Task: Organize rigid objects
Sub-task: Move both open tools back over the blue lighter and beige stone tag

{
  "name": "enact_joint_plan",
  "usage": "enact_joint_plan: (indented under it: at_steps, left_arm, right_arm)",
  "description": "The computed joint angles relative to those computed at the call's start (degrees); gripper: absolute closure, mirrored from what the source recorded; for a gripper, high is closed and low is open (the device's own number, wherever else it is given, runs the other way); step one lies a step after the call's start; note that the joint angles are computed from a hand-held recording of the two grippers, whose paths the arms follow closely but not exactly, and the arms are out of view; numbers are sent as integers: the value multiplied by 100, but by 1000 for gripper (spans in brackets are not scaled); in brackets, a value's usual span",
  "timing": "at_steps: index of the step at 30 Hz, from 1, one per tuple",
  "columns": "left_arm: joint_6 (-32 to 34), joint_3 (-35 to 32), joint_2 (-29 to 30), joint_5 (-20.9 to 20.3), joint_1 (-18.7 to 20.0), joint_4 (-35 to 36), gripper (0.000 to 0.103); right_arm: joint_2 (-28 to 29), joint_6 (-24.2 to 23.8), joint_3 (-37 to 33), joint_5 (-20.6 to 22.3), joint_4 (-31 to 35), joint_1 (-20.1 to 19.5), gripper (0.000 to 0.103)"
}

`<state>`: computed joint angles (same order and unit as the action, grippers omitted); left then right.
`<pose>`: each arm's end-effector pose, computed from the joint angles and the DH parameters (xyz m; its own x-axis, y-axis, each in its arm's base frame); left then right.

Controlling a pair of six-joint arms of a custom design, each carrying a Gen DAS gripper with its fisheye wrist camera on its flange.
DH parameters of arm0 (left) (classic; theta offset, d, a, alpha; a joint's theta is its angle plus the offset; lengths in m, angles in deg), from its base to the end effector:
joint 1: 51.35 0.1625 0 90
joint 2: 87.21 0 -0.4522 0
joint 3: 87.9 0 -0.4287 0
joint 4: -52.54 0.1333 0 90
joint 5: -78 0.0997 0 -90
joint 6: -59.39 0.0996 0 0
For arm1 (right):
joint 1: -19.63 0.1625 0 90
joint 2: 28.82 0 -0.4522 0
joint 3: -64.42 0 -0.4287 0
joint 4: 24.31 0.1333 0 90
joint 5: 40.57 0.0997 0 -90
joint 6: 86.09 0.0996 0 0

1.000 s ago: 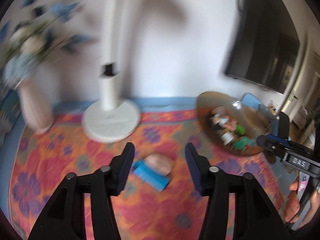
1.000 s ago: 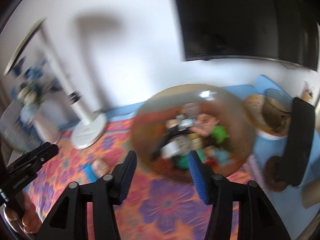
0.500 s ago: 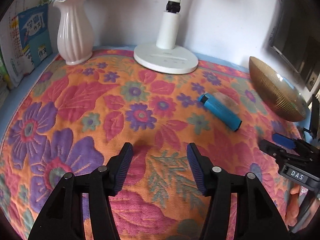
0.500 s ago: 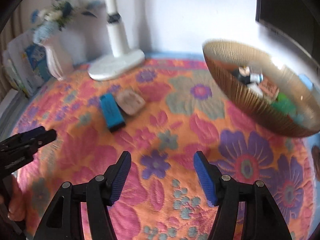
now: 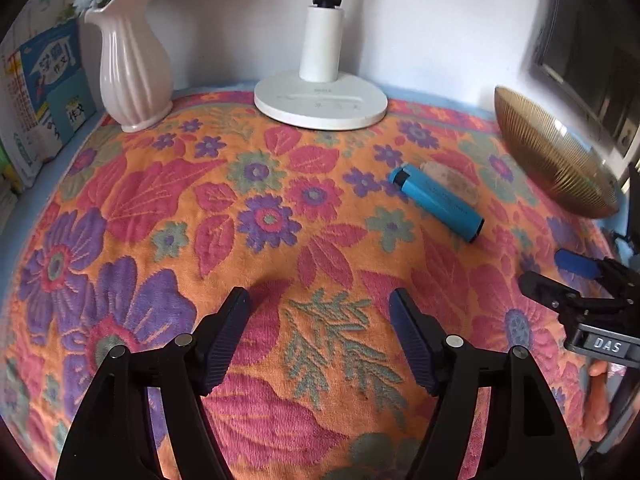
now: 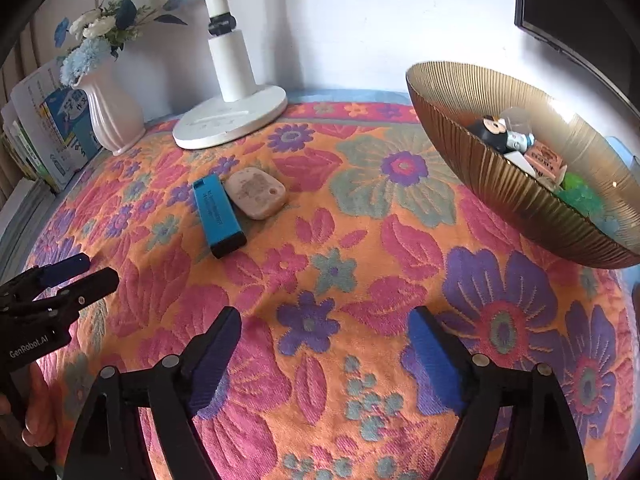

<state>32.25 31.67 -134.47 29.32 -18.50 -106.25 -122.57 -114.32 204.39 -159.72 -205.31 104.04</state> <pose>-0.3390 -0.4559 0.0054 -0.7147 0.3341 -0.6145 0.5759 0.7796 -0.2460 0.0455 -0.4054 0.3127 -0.7691 0.0417 0.6378 -0.3344 0.8242 -0.4571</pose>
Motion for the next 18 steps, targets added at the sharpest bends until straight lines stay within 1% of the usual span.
enact_joint_plan:
  at_steps: [2,3,4,5,6,7,10,11,12,14,15,16,18]
  left_arm:
    - [56,-147,-54,-270,-83,423,33]
    - [156,-261,-48,-437,-143,539,33]
    - [213,-364,-7,-510,-182,567,33]
    - [297,-494,63,-611,-195,547,33]
    - [394,-679,188,-770,-177,478,33]
    - [432,-837,306,-837,-153,474,33]
    - [486,-1338,765,-742,-79,513,33]
    - [483,-1484,905,-730,-52,573,33]
    - [459,-1620,1049,-716,-23,621,33]
    - [485,-1788,1229,-683,32,658,33]
    - [485,-1869,1322,-589,47,705,34]
    - [511,-1906,1368,-561,75,704,35]
    - [610,-1888,1393,-537,119,668,46]
  right_arm:
    - [-80,148,-52,-208,354,59,18]
    - [-116,310,-112,-436,660,140,18]
    - [-194,484,-198,-563,1098,203,18]
    - [-271,615,-307,-579,1545,244,18]
    - [-315,650,-407,-538,1844,277,18]
    - [-320,554,-479,-524,1903,335,18]
    - [-136,0,-549,-779,1320,500,18]
    - [-121,-98,-573,-766,1284,489,18]
    - [-128,-198,-599,-665,1284,440,18]
    - [-111,-243,-623,-546,1264,360,18]
    - [-92,-273,-634,-473,1248,311,18]
    - [-53,-305,-647,-426,1226,272,18]
    - [41,-370,-676,-376,1161,209,18]
